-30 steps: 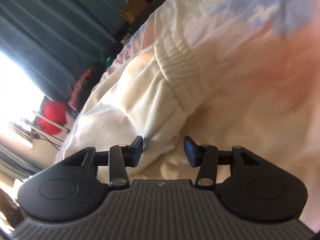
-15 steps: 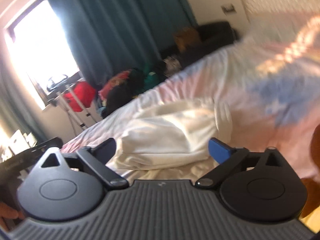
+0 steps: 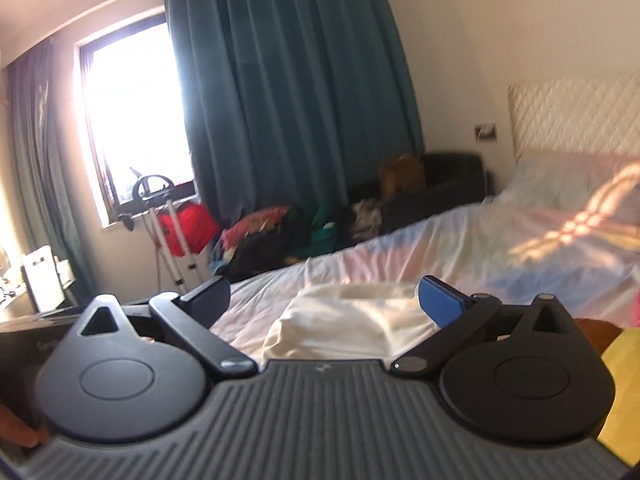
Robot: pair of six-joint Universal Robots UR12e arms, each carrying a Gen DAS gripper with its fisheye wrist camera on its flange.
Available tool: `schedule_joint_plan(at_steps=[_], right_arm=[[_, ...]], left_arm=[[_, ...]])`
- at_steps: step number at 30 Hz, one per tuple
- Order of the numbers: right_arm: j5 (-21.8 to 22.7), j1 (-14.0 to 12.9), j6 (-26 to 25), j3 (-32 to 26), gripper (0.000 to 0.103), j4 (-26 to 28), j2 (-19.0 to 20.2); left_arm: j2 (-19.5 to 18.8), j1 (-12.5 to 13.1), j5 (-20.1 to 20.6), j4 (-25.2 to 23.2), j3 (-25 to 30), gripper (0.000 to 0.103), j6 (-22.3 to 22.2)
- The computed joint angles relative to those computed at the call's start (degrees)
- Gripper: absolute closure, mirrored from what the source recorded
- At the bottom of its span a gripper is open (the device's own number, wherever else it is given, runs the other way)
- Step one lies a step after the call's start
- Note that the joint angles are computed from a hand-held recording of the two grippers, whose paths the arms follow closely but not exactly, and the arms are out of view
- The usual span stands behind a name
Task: Fold clothes
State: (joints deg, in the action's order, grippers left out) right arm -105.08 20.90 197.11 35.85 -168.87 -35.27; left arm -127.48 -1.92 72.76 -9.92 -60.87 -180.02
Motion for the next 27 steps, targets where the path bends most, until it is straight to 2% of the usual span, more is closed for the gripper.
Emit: schedule_joint_plan(at_steps=[5, 17, 27], right_arm=[[-2.04, 1.06, -1.81, 1.82, 0.001, -2.94, -0.33], [-6.24, 2.74, -4.64, 3.10, 0.001, -3.40, 0.56], [-8.43, 3.57, -3.21, 1.40, 0.001, -2.40, 3.49]], left_arm=[[2.08, 0.46, -0.61, 2.54, -4.04, 0.000, 0.25], [5.30, 1.29, 1.23, 9.01, -11.19, 0.000, 1.27], [6.01, 1.53, 3.35, 11.89, -14.48, 0.000, 2.92]])
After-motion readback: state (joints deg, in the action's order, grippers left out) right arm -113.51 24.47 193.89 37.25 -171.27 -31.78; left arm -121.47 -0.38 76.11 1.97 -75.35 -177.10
